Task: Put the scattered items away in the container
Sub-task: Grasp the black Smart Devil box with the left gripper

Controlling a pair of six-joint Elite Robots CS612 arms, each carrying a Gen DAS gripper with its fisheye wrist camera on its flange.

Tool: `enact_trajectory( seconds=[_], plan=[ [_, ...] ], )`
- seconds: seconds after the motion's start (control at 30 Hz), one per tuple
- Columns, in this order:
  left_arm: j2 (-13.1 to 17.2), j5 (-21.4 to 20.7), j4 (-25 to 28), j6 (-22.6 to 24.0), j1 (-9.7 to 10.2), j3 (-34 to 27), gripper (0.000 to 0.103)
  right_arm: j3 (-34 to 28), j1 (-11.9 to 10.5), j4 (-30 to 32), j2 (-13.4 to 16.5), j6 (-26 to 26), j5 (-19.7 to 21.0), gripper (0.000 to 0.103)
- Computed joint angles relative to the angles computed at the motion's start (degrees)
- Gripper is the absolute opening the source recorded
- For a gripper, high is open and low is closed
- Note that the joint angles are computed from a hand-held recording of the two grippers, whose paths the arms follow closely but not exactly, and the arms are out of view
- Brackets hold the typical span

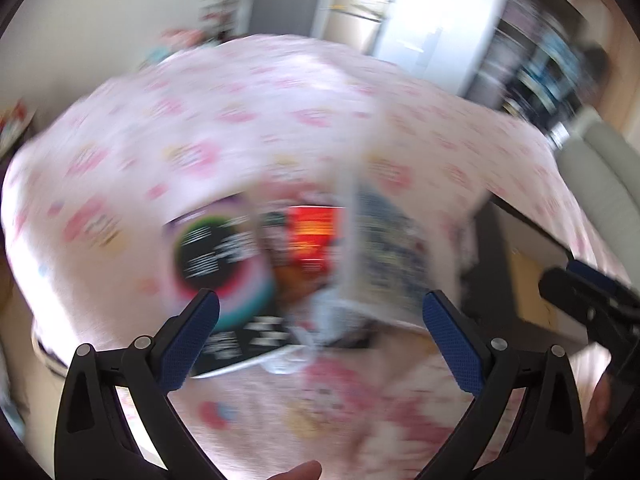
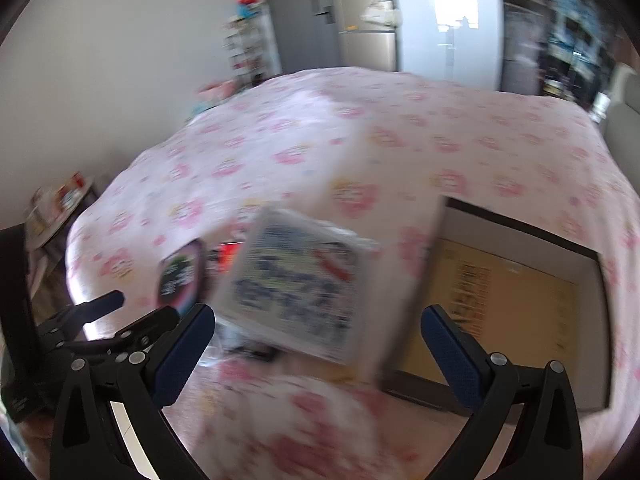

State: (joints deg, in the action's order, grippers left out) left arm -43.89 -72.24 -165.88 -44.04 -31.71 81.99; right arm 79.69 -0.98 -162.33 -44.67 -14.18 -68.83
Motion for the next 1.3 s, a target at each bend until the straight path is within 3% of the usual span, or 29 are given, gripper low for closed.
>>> enact_trajectory(
  seconds=[0.07, 0.2, 0.33, 0.37, 0.47, 0.67, 0.9, 1.0, 1.1, 1.3],
  plan=[
    [-0.4, -2.3, -2.4, -4.3, 1.67, 2.6, 0.102, 0.0, 1.5, 0.2, 0.3, -1.4, 0.9, 0.103],
    [-0.5, -5.5, -5.2, -10.3, 3.70, 6.2, 0.100, -3.4, 3.8, 10.4, 2.4, -6.2, 4.6, 0.099],
    [0.7, -9.2, -6.6, -13.3, 5.19, 6.9, 0.081, -7.9, 5.6, 23.1, 5.0, -11.4, 5.9, 0.054],
    [1.1, -9.6, -7.2, -13.9, 5.35, 7.0, 0.076, -8.8, 5.9, 25.1, 5.6, -11.7, 5.7, 0.048],
    [2.3, -12.4, -9.8, -14.3, 6.22, 7.2, 0.068, -11.2, 6.6, 29.0, 7.3, -12.0, 4.3, 0.047],
    [4.8, -15.3, -11.8, -13.3, 7.10, 5.1, 0.068, -15.6, 7.5, 33.4, 9.8, -12.1, 2.8, 0.047],
    [7.6, -20.7, -9.2, -13.7, 8.72, 0.9, 0.067, -22.3, 7.4, 47.0, 13.2, -13.2, 7.3, 0.038],
    [7.8, -21.6, -9.0, -15.1, 8.96, 0.3, 0.070, -21.1, 7.3, 45.9, 12.4, -13.2, 7.2, 0.033],
    [7.3, -22.7, -10.8, -14.4, 9.06, 1.0, 0.066, -18.9, 6.9, 42.5, 11.1, -13.3, 8.3, 0.031],
    [5.4, -26.8, -17.4, -15.4, 9.39, 4.1, 0.058, -14.2, 4.9, 37.8, 8.0, -15.1, 16.0, 0.031]
  ],
)
